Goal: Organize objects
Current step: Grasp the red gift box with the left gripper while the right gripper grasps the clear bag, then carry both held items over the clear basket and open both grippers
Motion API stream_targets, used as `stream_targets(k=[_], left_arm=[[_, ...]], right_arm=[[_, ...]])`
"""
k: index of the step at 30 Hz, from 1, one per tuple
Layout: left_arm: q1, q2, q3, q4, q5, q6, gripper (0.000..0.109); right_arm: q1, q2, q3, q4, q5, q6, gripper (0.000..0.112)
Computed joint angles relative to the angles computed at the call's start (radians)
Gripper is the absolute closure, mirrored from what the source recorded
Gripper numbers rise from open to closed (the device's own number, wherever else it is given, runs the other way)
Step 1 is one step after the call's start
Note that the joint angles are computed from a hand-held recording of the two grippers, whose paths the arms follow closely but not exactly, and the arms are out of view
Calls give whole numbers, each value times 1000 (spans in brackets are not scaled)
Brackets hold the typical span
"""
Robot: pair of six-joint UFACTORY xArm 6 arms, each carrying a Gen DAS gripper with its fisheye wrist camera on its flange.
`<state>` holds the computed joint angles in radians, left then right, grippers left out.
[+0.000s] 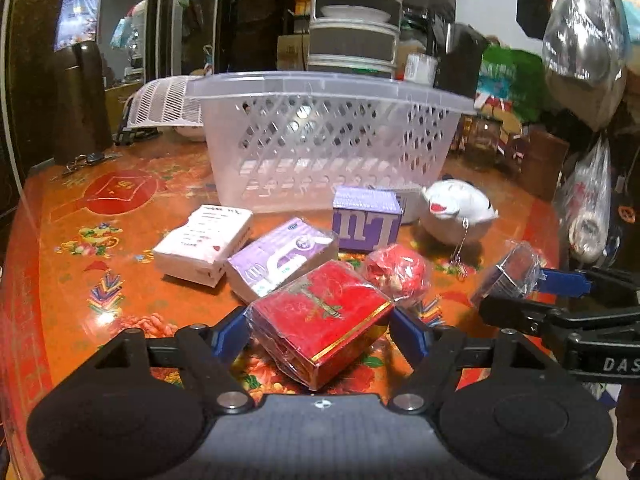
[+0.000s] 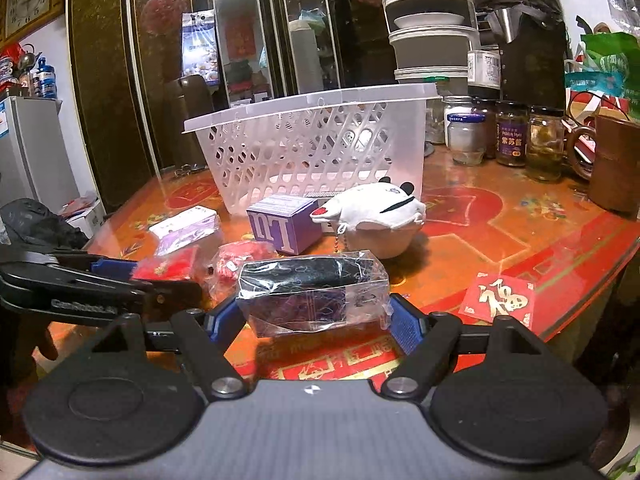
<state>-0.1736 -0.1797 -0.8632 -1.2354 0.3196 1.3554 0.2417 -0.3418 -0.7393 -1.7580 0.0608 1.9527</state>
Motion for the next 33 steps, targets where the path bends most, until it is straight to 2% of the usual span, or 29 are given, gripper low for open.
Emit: stream_targets(k=[5, 11, 14, 17, 21, 23, 26, 27, 29, 31, 33], left_arm=[[38, -37, 7, -115, 47, 86, 30], [105, -85, -21, -191, 139, 139, 30], [121, -83, -80, -207, 174, 156, 30], [120, -38, -179, -209, 194, 155, 30], [106, 116, -415, -81, 236, -15, 30], [87, 244, -590, 91, 253, -219, 30], [69, 481, -898, 360, 344, -533, 30], [68, 552, -1000, 455, 399, -638, 30], [61, 686, -1186, 585, 487, -799, 30], [54, 792, -1336, 679, 561, -905, 30], [51, 838, -1389, 712, 583, -940, 30]], right_arm=[[-4, -13, -7, -2, -12, 4, 34], [-42, -59, -36, 67, -61, -81, 34], [-55, -85, -47, 309, -56, -371, 34], [-60, -47, -111, 554, -54, -685, 34], [-47, 129, -292, 953, -32, -1104, 34], [-22, 244, -436, 1137, 75, -1313, 34], [-11, 446, -697, 1451, 277, -1607, 34], [-13, 497, -771, 1517, 343, -1657, 34], [-20, 571, -862, 1619, 402, -1745, 34], [-21, 613, -913, 1619, 449, -1756, 34], [-24, 653, -955, 1628, 478, -1764, 34]])
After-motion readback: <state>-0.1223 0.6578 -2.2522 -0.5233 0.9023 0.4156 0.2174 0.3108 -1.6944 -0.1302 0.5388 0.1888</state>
